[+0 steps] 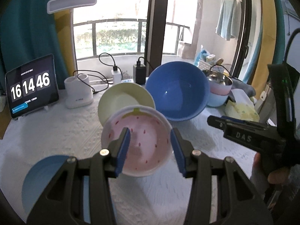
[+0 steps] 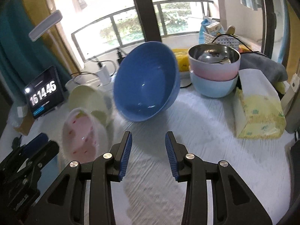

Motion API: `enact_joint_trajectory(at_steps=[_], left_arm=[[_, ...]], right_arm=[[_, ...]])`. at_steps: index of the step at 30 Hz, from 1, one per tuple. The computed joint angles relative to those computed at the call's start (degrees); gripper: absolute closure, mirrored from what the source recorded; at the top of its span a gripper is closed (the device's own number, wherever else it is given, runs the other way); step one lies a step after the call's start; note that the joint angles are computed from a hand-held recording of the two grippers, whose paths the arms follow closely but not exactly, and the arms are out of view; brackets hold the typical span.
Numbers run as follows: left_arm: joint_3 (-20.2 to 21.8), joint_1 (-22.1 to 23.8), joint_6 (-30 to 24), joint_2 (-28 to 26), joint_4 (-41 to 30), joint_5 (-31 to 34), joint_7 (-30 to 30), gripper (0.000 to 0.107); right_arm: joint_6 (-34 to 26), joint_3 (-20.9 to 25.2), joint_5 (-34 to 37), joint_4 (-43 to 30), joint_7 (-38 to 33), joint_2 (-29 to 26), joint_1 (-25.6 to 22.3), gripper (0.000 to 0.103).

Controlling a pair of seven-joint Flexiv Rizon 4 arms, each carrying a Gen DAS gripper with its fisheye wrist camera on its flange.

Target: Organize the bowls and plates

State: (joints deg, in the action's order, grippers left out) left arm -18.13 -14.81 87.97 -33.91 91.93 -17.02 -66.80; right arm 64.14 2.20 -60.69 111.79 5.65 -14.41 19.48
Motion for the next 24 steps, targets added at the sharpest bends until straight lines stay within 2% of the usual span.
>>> enact_joint_trajectory(at_steps=[6,17,18,19,24], left_arm=[[1.12,-1.12,-0.07,-2.09,-2.75,0.25,-1.08,0.061],[3.09,-2.41,-1.42,-3.78,-5.26,1.09,-2.65,0.060],[3.18,-2.49,-1.49,-3.82,-5.35,1.18,-2.73,0.060],[3.38,-2.65,-1.58,-3.78,-5.43,1.27,-2.88,0.060],[3.39,-3.04,-0.98,-3.47,-5.05,1.83,-3.13,0.060]], right_arm=[[-3.45,-1.89,-2.03,-2.37,0.03,-2.40,-0.05,0.064],[-2.87,-4.06,-0.54,-6.31,-0.33,-6.81,-0.50,0.064],[-2.53,-4.32,-0.94,-6.19,-0.03,-6.87,-0.49,0.069],[-2.20,-4.23,-0.55,-6.25,-0.41,-6.99,-0.62,0.088],[-1.41,-4.50,-1.51,-4.40,0.81,-5.39,-0.60,0.093]])
